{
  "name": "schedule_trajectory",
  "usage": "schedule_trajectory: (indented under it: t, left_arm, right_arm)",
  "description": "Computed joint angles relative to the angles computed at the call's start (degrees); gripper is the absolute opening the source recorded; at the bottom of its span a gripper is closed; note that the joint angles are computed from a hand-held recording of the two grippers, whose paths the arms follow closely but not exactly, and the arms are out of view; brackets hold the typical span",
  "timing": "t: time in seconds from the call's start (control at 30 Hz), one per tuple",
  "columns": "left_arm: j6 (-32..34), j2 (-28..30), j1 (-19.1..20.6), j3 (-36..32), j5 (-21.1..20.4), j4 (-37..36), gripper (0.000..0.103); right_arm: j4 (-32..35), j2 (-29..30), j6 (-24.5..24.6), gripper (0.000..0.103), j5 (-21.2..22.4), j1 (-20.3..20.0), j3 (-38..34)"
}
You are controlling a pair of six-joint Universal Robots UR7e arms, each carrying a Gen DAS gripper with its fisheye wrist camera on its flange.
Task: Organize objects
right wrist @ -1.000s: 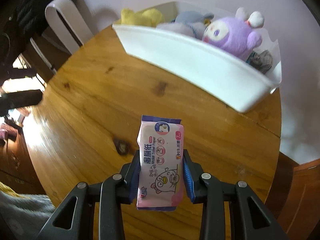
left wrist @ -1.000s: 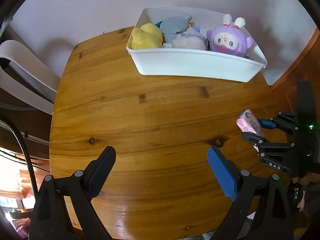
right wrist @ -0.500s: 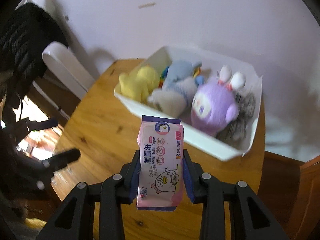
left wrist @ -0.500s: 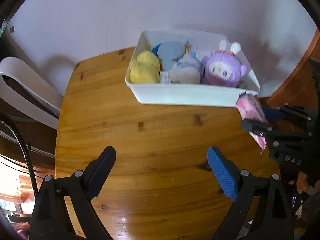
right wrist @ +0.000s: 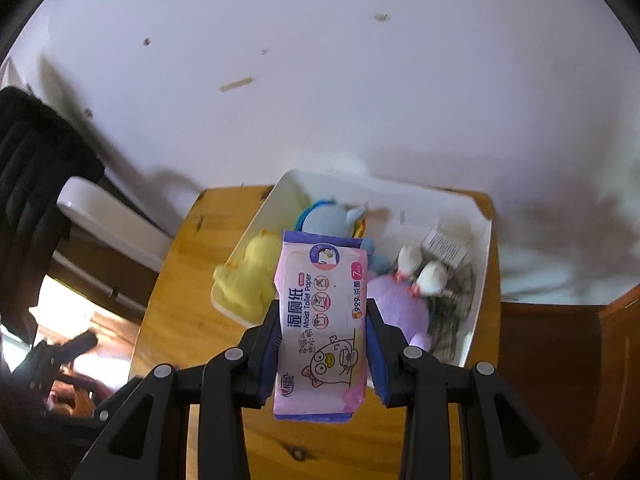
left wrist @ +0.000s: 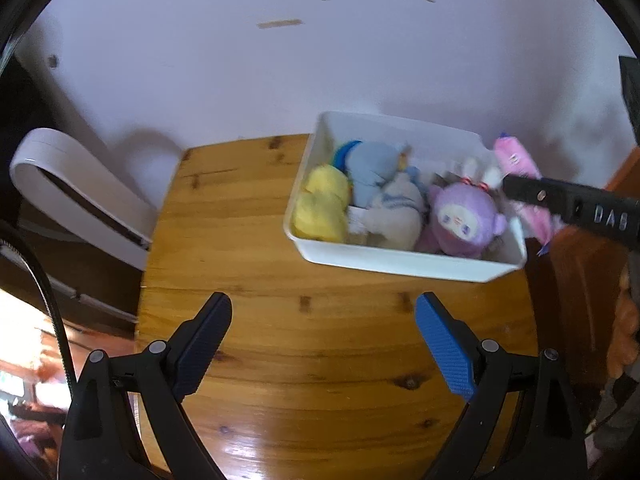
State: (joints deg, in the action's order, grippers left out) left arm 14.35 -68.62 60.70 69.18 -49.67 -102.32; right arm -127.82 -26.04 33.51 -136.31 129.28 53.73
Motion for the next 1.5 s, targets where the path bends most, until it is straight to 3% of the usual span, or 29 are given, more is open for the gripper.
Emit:
schedule_trajectory:
  t: [0.07, 0.37, 0.6, 0.7, 0.77, 0.97, 1.3, 1.5]
  left_arm:
    - [-0.49, 0.53, -0.31, -0.73, 1.24, -0.25, 0.094]
    - [-1.25, 1.45, -0.59, -3.28, -1.29, 0.87, 0.094]
    - [-1.49, 1.77, -0.6, -4.34, -3.26, 2.93, 0.095]
    - [-1.07, 1.56, -0.73, -4.22, -3.81, 3.56, 0.096]
    - [-0.64, 1.26, -0.97, -3.65, -2.99, 3.84, 0.096]
    - [-0.21, 0.05, -1.32, -2.48, -2.65, 3.29, 0.097]
    - [0.45, -2.79, -1.8, -1.41, -3.28, 3.53, 0.097]
    - [1.24, -4.63, -2.03, -1.84, -4.06, 4.86, 0.097]
  right_arm:
    - [0.84, 0.69, 0.59, 0.038, -0.72, -0.1, -1.9]
    - [9.42, 6.19, 1.72, 0.04, -7.19, -0.9, -13.54]
    - [14.29, 8.66, 2.15, 0.042, -10.67, -1.38, -18.65]
    - [16.57, 9.33, 3.15, 0.051, -11.41, -1.26, -20.03]
    - [16.69, 8.98, 3.93, 0.063, -12.12, -0.9, -19.39]
    - [17.7, 8.64, 5.36, 0.065, -13.26, 0.26, -19.06]
    - [25.48, 9.0, 12.62, 0.065, -13.21, 3.71, -20.13]
    - [32.54, 9.09, 21.2, 0.069, -12.63, 6.55, -20.82]
